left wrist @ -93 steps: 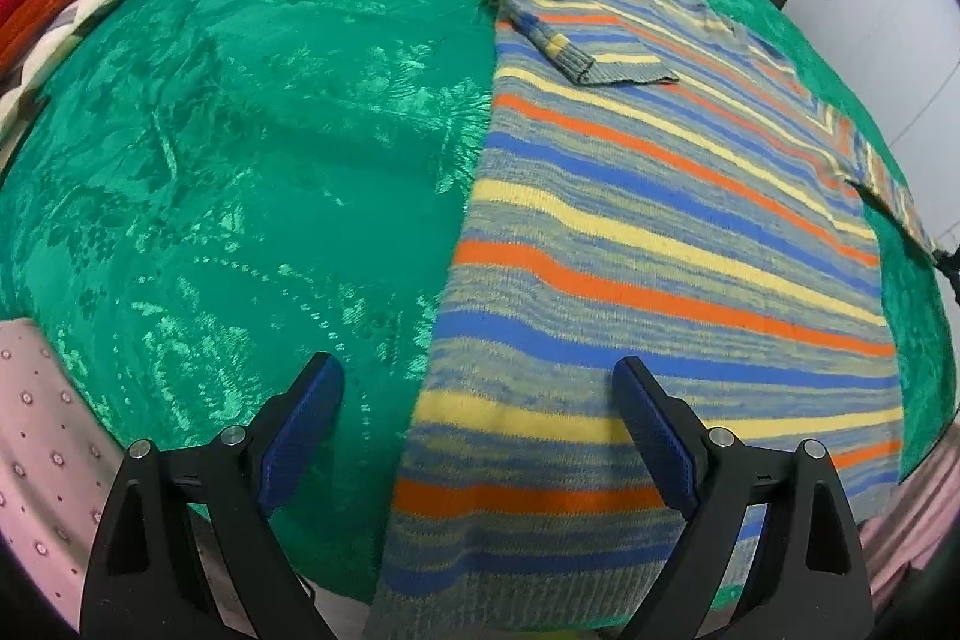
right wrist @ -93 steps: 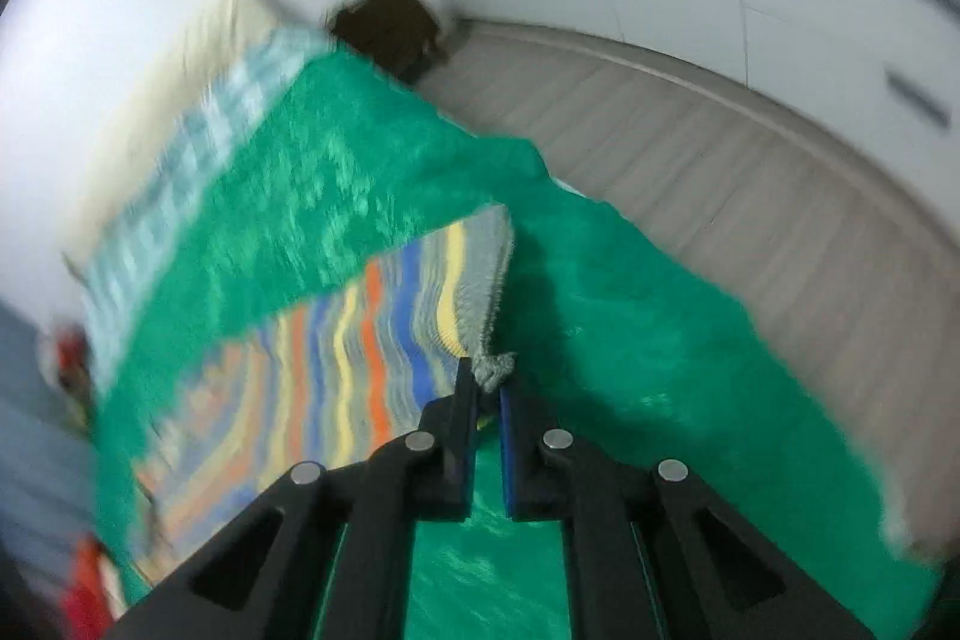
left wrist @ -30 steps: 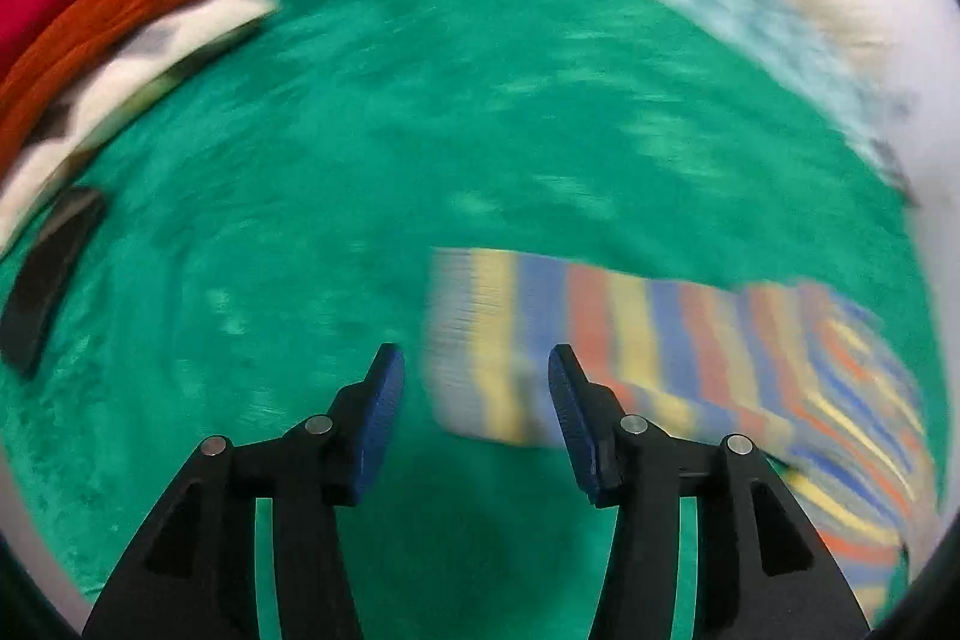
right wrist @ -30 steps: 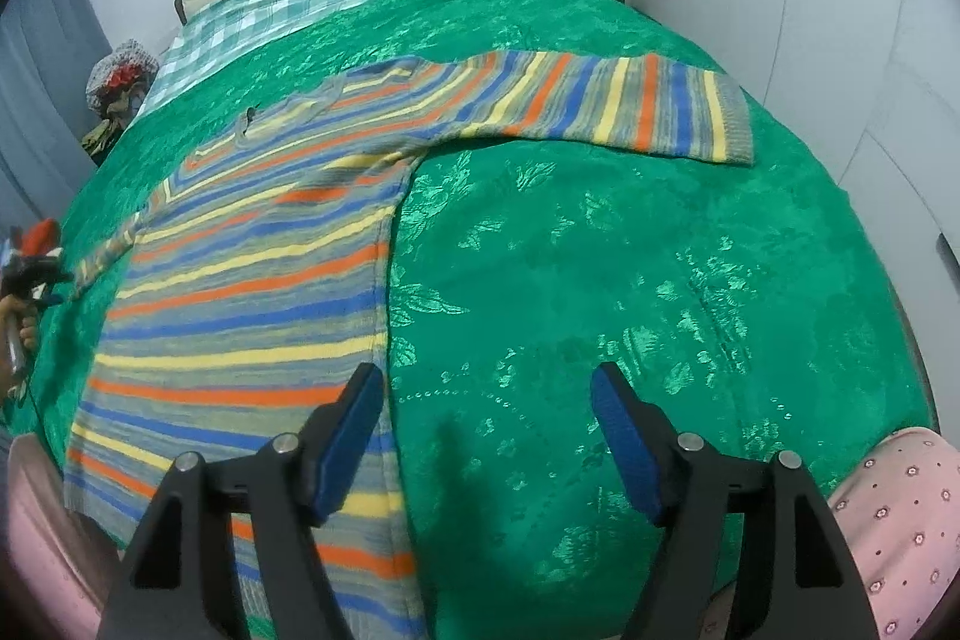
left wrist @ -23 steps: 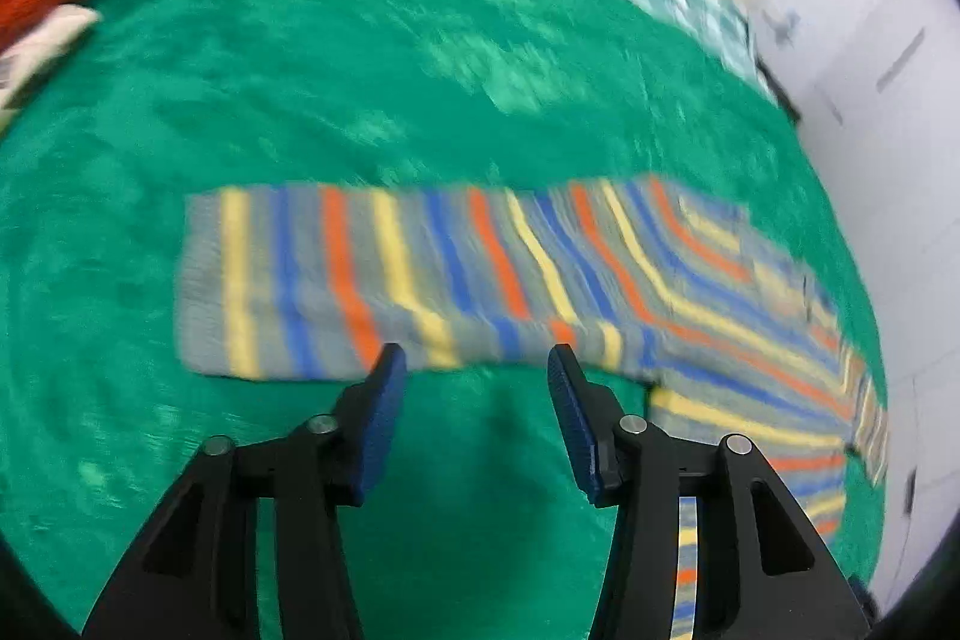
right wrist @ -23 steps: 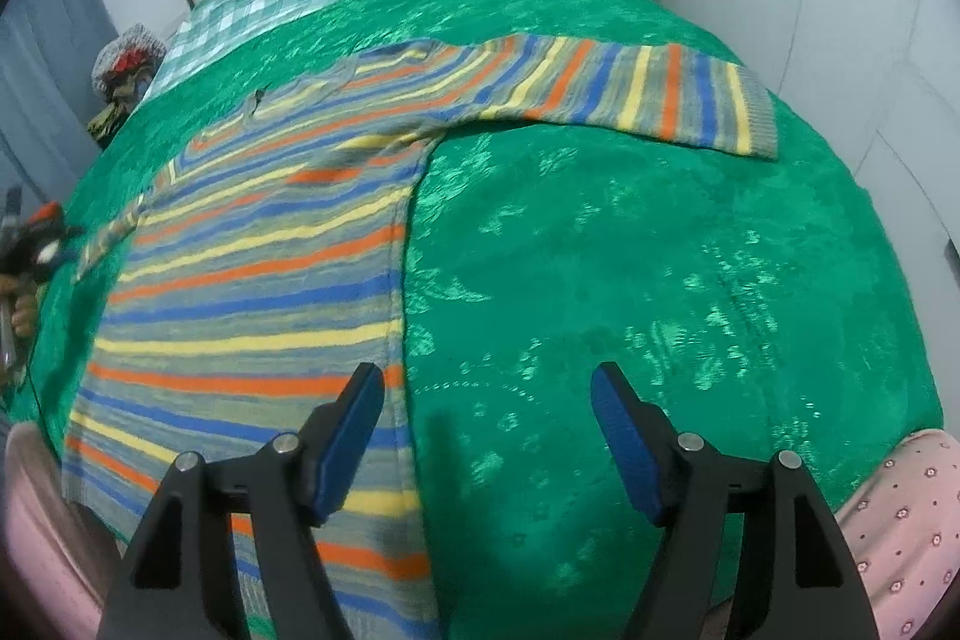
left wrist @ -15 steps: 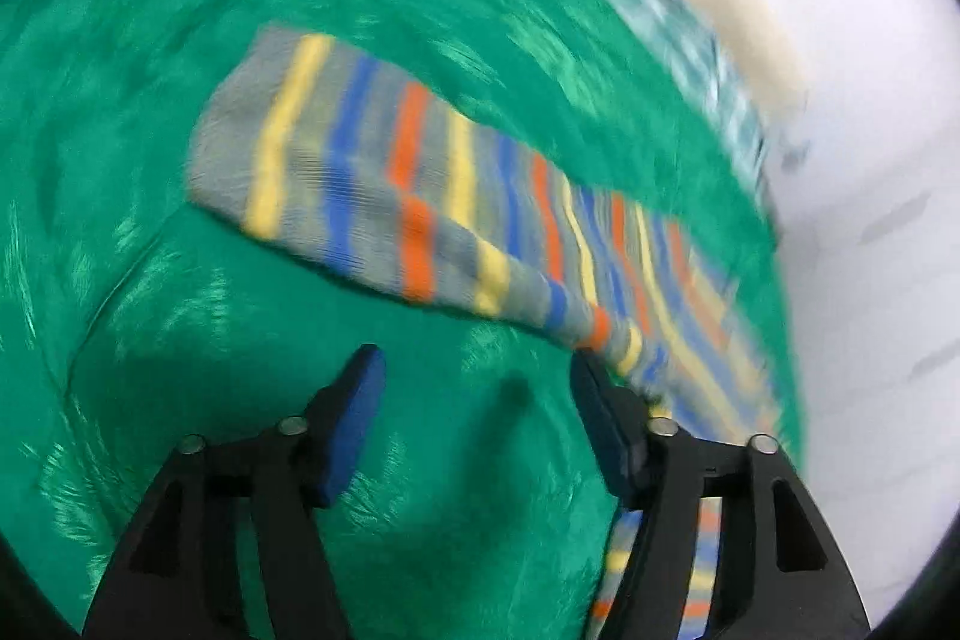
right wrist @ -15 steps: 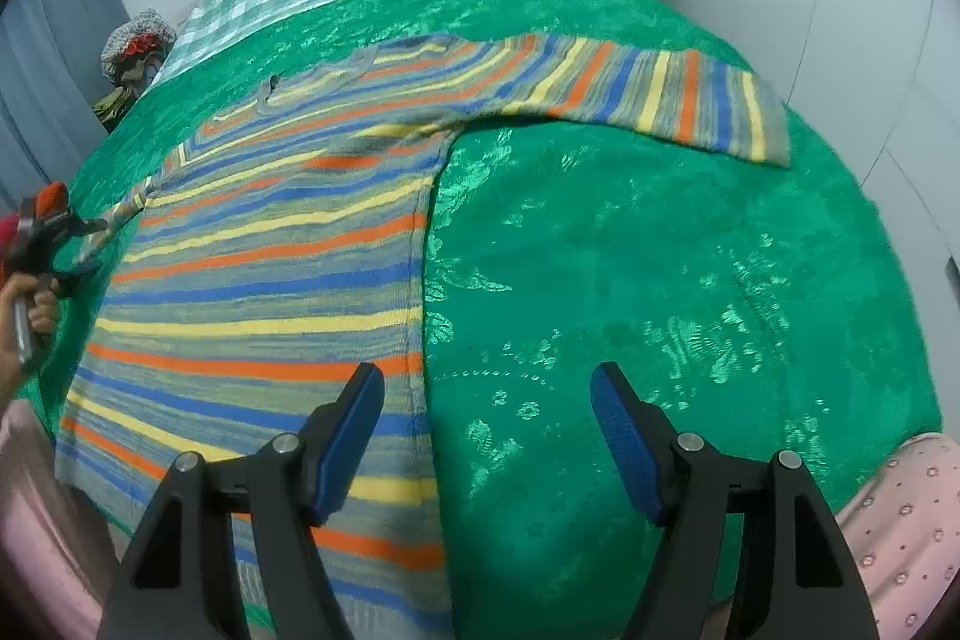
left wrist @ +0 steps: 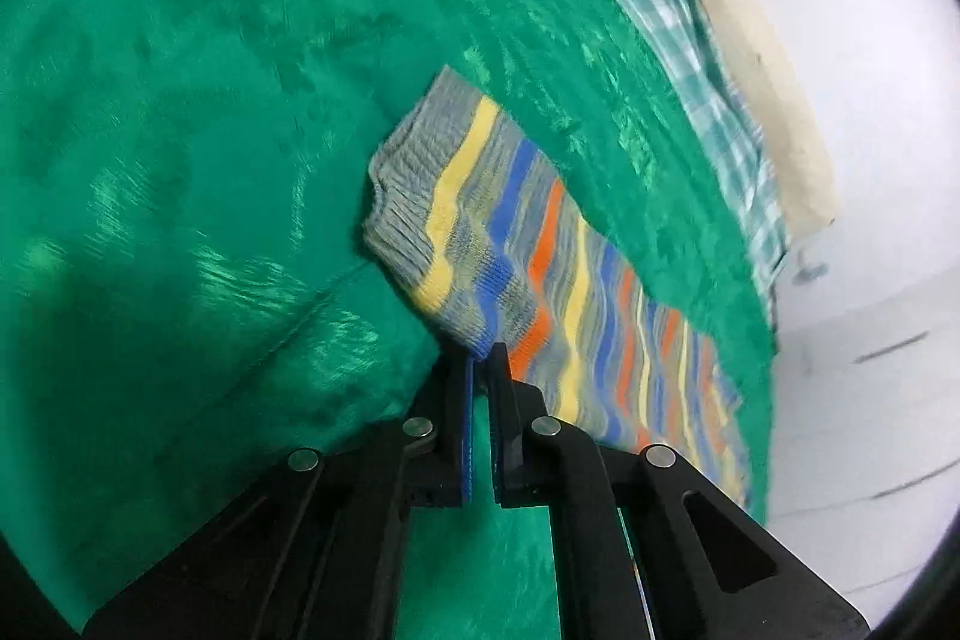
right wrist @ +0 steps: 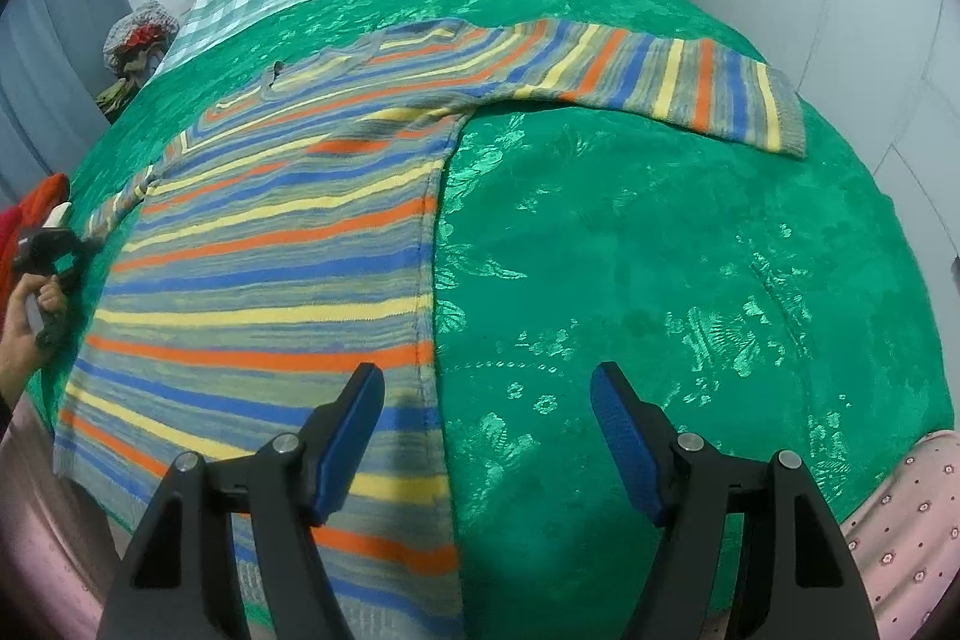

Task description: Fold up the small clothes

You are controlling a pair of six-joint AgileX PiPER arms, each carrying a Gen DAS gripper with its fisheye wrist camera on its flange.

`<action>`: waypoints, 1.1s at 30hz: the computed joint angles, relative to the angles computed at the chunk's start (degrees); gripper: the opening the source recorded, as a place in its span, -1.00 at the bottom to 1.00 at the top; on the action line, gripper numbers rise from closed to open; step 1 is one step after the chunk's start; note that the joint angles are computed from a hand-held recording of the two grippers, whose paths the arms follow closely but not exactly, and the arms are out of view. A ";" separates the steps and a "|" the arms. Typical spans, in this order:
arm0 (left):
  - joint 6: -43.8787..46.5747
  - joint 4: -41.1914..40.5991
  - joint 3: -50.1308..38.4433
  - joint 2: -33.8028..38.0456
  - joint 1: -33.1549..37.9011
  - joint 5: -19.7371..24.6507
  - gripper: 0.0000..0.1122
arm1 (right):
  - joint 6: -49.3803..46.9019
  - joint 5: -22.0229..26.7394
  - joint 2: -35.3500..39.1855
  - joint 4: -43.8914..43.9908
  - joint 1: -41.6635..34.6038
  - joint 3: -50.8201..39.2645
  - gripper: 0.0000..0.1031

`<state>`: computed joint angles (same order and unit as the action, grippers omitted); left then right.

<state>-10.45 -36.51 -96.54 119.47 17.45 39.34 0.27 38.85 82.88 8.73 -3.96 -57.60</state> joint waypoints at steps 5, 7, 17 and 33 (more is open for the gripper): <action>-8.51 18.08 -12.51 5.06 -2.29 12.11 -0.93 | 0.68 -0.04 0.71 -0.28 0.02 -0.19 0.38; -10.25 21.06 -16.79 7.02 -3.03 15.39 -0.88 | 0.52 0.40 1.73 0.09 0.03 -0.66 0.38; -4.71 24.33 -0.71 -12.18 -11.75 18.33 0.49 | 2.62 10.01 4.16 -3.56 -2.59 -7.97 0.60; 1.86 26.99 29.84 -28.17 -36.51 21.39 -0.87 | -7.77 24.64 11.25 -2.87 13.74 -9.52 0.51</action>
<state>-8.58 -9.51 -66.70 91.30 -19.07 60.73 -7.50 63.49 94.13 5.86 9.78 -67.13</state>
